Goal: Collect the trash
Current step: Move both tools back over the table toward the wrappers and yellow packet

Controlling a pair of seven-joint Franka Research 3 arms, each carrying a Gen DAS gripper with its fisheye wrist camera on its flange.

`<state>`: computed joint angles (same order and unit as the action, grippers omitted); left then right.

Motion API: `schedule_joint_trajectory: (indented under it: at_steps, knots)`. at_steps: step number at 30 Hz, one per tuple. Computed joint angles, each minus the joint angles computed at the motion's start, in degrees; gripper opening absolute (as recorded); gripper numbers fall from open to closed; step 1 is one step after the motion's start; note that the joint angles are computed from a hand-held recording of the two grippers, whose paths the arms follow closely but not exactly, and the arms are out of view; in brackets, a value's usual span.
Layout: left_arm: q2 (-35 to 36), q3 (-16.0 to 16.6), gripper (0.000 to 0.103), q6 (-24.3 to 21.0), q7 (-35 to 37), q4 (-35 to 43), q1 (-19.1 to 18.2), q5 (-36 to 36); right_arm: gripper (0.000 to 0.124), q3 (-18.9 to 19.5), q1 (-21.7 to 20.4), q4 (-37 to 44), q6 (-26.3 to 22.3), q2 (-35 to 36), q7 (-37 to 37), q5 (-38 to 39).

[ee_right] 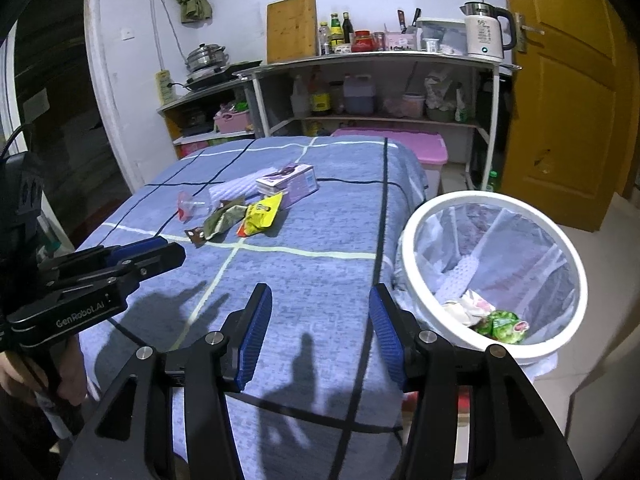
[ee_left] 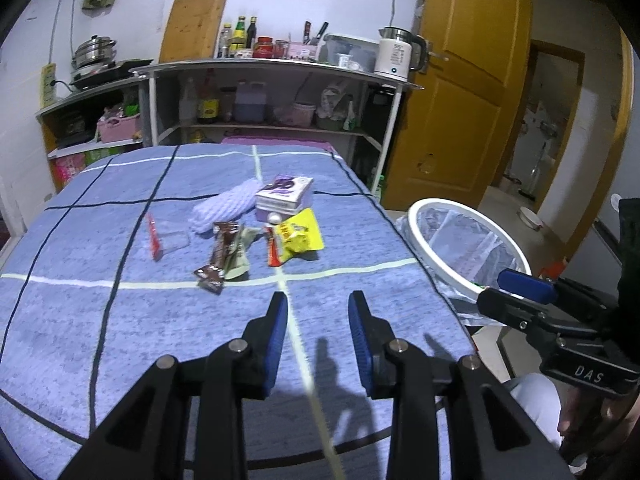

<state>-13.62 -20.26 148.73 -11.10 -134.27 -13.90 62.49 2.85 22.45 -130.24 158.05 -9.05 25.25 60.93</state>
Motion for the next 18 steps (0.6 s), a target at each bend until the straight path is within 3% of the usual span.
schedule_joint_trajectory:
  at_steps: [18]
  knots:
    - [-3.7, 1.5, 0.033, -0.3, 0.9, -4.6, 3.7, -3.1, 0.056, 2.3, -0.5, 6.4, -4.3, 6.2, 6.4, -5.6]
